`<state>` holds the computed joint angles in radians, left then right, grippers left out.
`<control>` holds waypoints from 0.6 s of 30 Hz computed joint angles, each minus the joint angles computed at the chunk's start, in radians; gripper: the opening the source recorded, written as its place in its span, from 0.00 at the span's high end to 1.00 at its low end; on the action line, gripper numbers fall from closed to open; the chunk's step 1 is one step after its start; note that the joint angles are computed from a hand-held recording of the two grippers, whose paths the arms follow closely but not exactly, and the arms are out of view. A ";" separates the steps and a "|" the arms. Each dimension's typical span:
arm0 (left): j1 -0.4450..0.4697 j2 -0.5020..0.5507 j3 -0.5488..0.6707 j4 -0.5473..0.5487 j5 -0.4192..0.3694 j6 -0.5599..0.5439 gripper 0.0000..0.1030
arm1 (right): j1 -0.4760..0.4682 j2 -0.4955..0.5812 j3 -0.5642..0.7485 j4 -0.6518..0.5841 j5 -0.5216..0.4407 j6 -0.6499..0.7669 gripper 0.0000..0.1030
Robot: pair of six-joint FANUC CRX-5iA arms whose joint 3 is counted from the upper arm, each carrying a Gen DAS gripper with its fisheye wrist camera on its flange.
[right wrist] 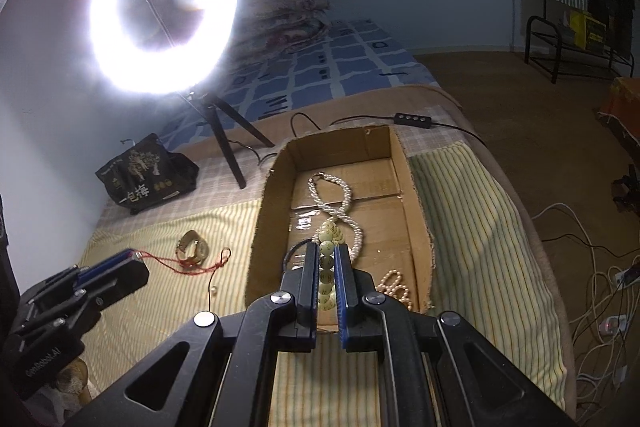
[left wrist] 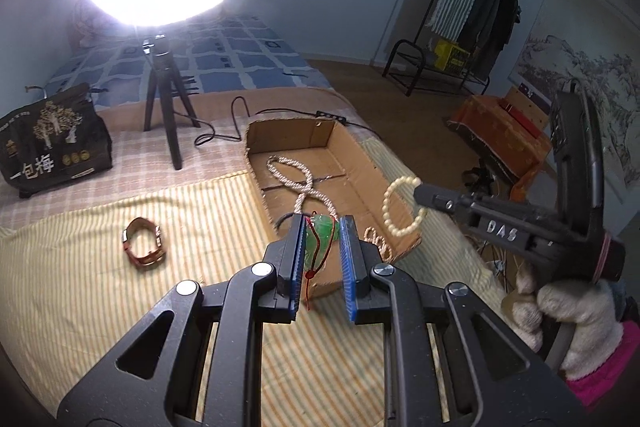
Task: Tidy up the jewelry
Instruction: 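Carry the pendant with the left tool into the box while the right tool carries the bracelet there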
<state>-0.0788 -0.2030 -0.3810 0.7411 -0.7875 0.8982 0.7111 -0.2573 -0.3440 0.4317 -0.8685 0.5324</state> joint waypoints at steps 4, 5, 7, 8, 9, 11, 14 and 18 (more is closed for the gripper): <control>-0.016 0.026 0.006 0.035 0.018 -0.001 0.85 | -0.017 0.006 -0.003 -0.007 0.002 0.004 0.95; -0.020 0.030 0.007 0.043 0.025 -0.002 0.85 | -0.019 0.007 -0.004 -0.007 0.002 0.005 0.95; -0.026 0.040 0.011 0.054 0.037 -0.006 0.85 | -0.027 0.013 -0.003 -0.010 0.002 0.008 0.95; -0.030 0.048 0.015 0.061 0.043 -0.010 0.85 | -0.030 0.016 -0.002 -0.013 0.001 0.011 0.95; -0.032 0.053 0.019 0.061 0.046 -0.006 0.85 | -0.033 0.020 -0.002 -0.016 0.000 0.014 0.95; -0.038 0.069 0.026 0.068 0.055 -0.008 0.85 | -0.040 0.025 -0.001 -0.025 -0.003 0.023 0.95; -0.047 0.091 0.036 0.064 0.069 -0.002 0.85 | -0.046 0.037 0.001 -0.030 -0.006 0.031 0.95; -0.058 0.119 0.055 0.041 0.080 0.012 0.85 | -0.052 0.050 0.004 -0.040 -0.008 0.044 0.95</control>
<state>-0.1369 -0.0840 -0.3258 0.7817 -0.7078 0.9106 0.6592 -0.2070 -0.3403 0.3913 -0.8768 0.5768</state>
